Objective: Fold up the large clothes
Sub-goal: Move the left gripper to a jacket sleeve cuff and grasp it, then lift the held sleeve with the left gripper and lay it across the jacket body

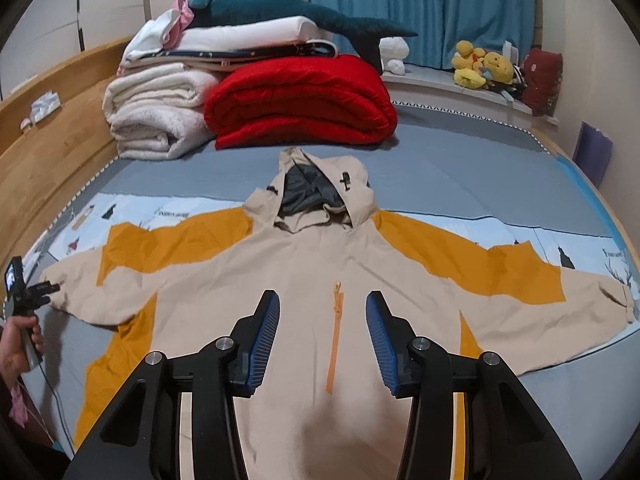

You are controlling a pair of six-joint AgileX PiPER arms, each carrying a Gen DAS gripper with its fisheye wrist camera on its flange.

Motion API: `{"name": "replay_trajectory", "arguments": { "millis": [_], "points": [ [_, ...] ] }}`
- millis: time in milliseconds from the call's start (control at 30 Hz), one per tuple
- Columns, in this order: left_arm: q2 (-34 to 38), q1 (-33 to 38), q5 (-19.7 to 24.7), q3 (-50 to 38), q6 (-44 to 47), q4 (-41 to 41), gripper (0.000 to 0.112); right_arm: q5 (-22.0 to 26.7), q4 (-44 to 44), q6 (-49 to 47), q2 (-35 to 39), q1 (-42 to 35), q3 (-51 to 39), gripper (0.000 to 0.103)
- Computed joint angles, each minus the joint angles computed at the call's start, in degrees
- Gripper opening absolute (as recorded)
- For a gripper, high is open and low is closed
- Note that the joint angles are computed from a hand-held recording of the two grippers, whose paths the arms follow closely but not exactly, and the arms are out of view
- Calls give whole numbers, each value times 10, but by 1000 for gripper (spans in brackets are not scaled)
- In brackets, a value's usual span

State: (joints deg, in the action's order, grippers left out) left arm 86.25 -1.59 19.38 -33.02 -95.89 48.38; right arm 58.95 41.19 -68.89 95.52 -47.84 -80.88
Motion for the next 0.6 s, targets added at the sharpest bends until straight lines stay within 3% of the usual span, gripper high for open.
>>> {"name": "replay_trajectory", "arguments": {
  "millis": [167, 233, 267, 367, 400, 500, 600],
  "points": [
    [9, 39, -29, 12, -7, -9, 53, -23, -37, 32, 18, 17, -6, 47],
    [14, 32, -19, 3, 1, -13, 45, -26, -51, 48, 24, 23, -13, 47],
    [21, 28, -11, -6, 22, -31, 34, -23, -54, 52, 28, 25, -17, 47],
    [32, 6, 42, -23, 8, -18, 6, -19, -51, 52, 29, 26, -21, 47],
    [30, 2, 47, -24, 0, -11, 4, -18, -48, 47, 28, 24, -20, 45],
    [14, -52, 137, -60, -23, 3, 0, -13, -48, 41, 27, 22, -20, 22],
    [-9, -134, 223, -122, -41, 21, 0, -4, -51, 42, 30, 15, -27, 14]
  ]
}}
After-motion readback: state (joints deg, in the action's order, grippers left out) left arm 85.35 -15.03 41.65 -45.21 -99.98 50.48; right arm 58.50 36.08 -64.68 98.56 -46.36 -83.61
